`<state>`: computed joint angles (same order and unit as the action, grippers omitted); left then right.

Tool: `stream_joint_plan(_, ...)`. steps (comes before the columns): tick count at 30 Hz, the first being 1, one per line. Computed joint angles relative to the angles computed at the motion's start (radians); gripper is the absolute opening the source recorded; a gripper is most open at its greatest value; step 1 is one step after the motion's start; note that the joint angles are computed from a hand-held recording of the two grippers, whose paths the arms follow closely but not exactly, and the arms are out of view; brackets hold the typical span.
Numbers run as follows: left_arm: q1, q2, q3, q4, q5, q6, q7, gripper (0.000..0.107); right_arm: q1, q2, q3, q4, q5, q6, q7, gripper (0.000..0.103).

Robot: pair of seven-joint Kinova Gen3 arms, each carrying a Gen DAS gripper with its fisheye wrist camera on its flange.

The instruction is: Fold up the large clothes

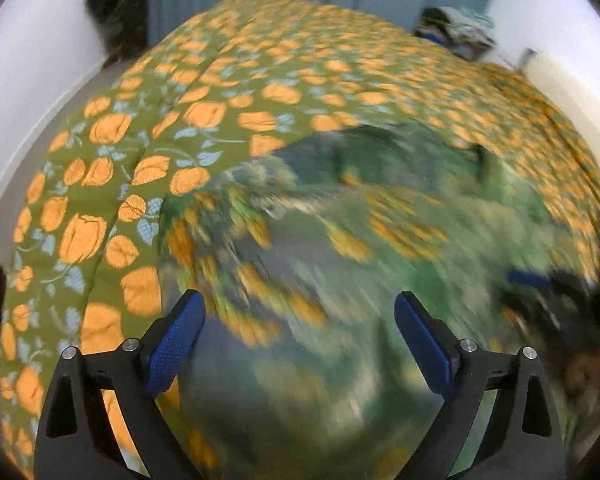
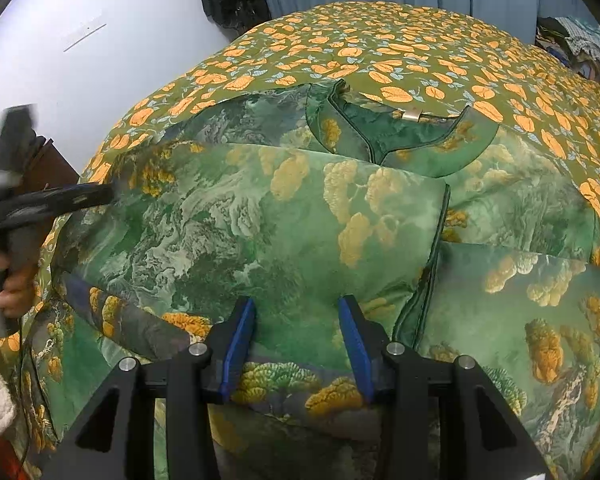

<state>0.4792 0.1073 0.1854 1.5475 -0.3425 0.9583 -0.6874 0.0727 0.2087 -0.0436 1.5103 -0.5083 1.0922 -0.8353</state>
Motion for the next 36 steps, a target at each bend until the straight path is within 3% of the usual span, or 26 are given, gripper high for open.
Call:
stream_joint_plan(4,0.016,0.022,0.017,0.02,0.023,0.041,-0.018,0.096,-0.006,-0.006,0.0,0.011,0.006,-0.016,-0.01,0.045)
stream_joint_plan(8,0.047,0.058,-0.003,0.034,-0.026,0.031,0.043,0.101,-0.022,-0.016,-0.001,0.023,0.028,-0.038,-0.025,0.045)
stream_joint_plan(11,0.069,0.076,-0.009,-0.005,-0.045,0.075,0.07,0.102,-0.027,-0.02,0.0,0.026,0.038,-0.044,-0.035,0.045)
stream_joint_plan(15,0.087,0.014,0.015,-0.003,-0.056,0.12,0.107,0.1,-0.018,-0.042,0.005,0.029,0.024,-0.038,-0.036,0.046)
stream_joint_plan(16,0.068,-0.014,0.051,0.006,-0.064,0.134,0.122,0.1,-0.012,-0.056,0.008,0.033,0.016,-0.033,-0.03,0.048)
stream_joint_plan(18,0.017,-0.066,0.144,0.024,-0.097,0.175,0.155,0.1,0.008,-0.09,0.021,0.045,-0.013,-0.015,-0.003,0.07)
stream_joint_plan(20,-0.03,-0.113,0.237,0.016,-0.123,0.256,0.179,0.1,0.023,-0.146,0.043,0.075,-0.027,-0.024,0.021,0.084)
stream_joint_plan(26,-0.225,-0.257,0.514,-0.043,-0.15,0.5,0.148,0.1,0.084,-0.285,0.175,0.098,-0.061,0.077,0.147,0.084)
stream_joint_plan(28,-0.253,-0.312,0.558,-0.07,-0.131,0.582,0.117,0.1,0.111,-0.318,0.234,0.088,-0.066,0.135,0.21,0.084)
stream_joint_plan(30,-0.208,-0.33,0.544,-0.103,-0.112,0.659,0.111,0.1,0.144,-0.345,0.301,0.073,-0.07,0.201,0.286,0.084)
stream_joint_plan(32,-0.115,-0.349,0.496,-0.098,-0.086,0.684,0.144,0.1,0.177,-0.37,0.366,0.055,-0.068,0.265,0.361,0.084)
stream_joint_plan(36,0.067,-0.362,0.401,-0.016,-0.026,0.601,0.272,0.1,0.243,-0.387,0.494,0.012,-0.049,0.396,0.495,0.084)
